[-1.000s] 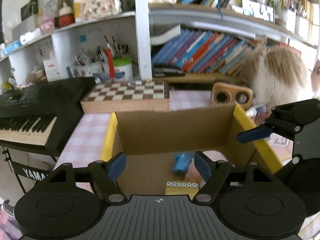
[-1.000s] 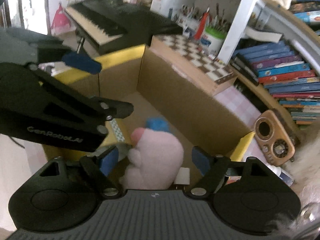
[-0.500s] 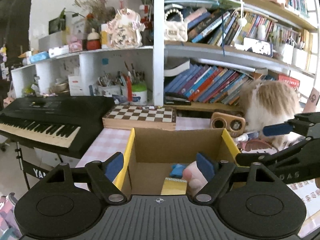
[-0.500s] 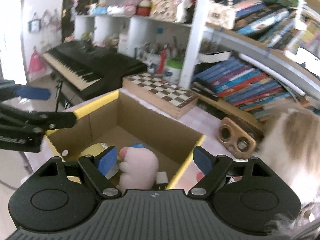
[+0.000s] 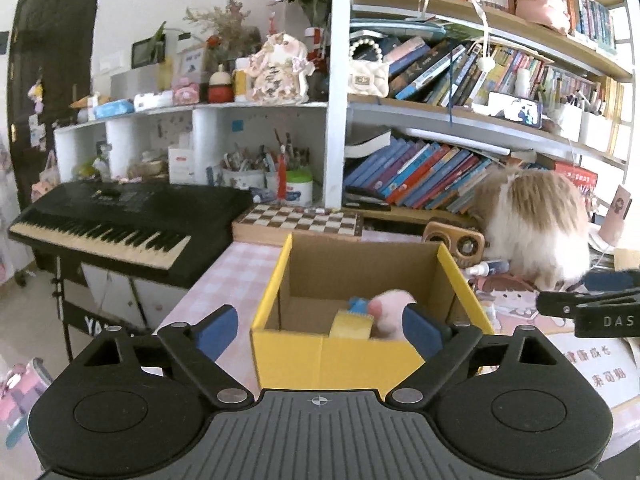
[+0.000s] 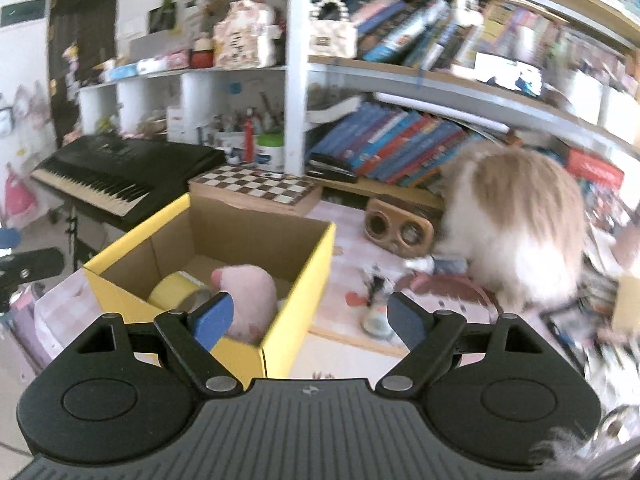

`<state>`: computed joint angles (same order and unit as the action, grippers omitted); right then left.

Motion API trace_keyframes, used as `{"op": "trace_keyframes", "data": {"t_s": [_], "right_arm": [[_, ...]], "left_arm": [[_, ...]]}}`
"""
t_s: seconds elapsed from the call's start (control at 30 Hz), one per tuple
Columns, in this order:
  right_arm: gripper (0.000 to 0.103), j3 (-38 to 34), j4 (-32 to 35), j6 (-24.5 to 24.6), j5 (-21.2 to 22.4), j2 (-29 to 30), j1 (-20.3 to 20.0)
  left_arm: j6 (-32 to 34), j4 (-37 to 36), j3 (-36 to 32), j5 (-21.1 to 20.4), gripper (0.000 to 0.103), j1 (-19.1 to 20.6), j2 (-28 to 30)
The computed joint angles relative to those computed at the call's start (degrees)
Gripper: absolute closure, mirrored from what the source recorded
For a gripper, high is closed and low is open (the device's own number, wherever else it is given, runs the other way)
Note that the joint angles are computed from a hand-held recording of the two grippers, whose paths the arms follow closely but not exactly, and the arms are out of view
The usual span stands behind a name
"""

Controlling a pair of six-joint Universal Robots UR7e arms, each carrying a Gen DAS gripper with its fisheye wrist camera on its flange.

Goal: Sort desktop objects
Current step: 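Lift both open tools out of the yellow box and back away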

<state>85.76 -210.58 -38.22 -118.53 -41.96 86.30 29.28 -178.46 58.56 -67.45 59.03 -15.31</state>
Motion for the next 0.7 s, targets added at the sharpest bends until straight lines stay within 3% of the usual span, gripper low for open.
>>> {"op": "trace_keyframes", "data": {"t_s": [0.37,0.7], "right_arm": [[0.020,7.4,-6.1,4.6,-5.3,1.0,0.6],[0.019,12.0,-7.8,6.3,-7.7,1.8,1.5]], "left_arm": [[-2.4,-2.6,12.6,1.0,0.011,0.3,-5.7],[-3.6,-3.4,19.3,0.6,0.011,0.3,-8.7]]}}
